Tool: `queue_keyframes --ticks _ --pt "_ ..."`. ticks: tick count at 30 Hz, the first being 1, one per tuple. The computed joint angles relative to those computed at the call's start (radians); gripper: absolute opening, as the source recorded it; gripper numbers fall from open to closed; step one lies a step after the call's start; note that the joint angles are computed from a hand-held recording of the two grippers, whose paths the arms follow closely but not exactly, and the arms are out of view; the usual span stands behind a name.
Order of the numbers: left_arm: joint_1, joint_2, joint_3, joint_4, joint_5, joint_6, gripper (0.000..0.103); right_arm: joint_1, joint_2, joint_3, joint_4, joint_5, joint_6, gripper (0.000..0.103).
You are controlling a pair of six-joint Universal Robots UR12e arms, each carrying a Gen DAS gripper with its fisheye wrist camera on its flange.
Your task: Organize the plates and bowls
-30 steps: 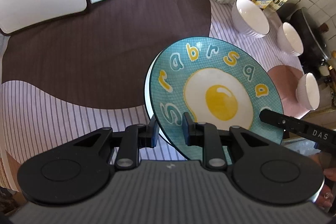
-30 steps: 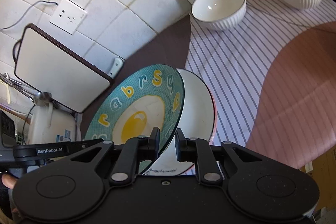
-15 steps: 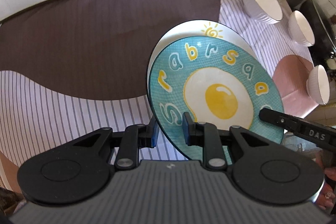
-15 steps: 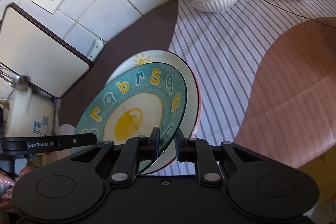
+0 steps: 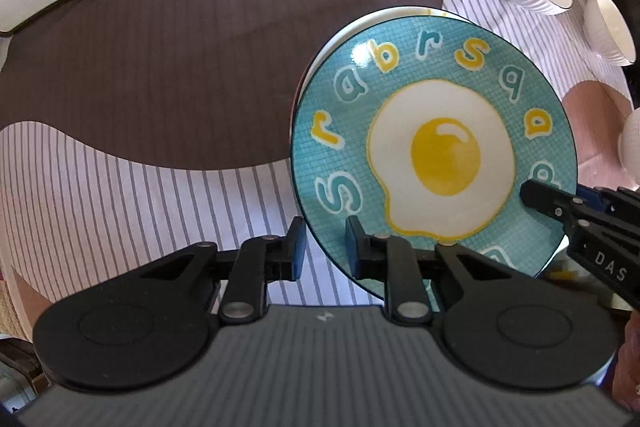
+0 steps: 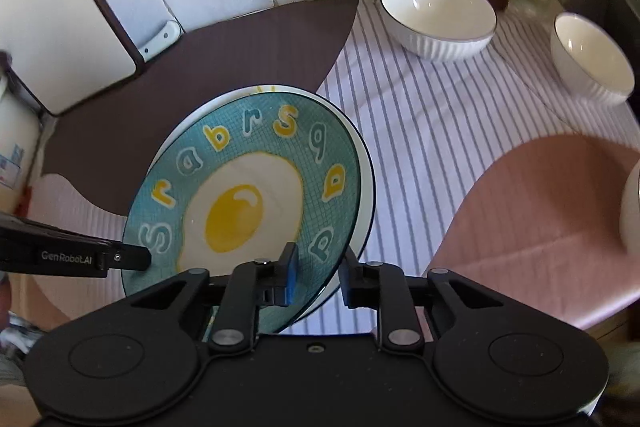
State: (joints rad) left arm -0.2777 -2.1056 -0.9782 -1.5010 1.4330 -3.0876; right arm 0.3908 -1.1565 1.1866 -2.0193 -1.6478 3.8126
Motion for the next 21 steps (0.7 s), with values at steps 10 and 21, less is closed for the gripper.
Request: queue_keyframes --ticks 10,21 --pt "-0.013 0.02 -0.025 0.049 0.071 0.024 0.019 0.026 0.038 -0.079 0.123 -0.087 -0.057 0.034" --pt "-0.015 0.053 -0.01 -0.005 0.009 0.09 0.035 0.03 -0.02 -0.001 0.025 -0.11 -0.073 0.039"
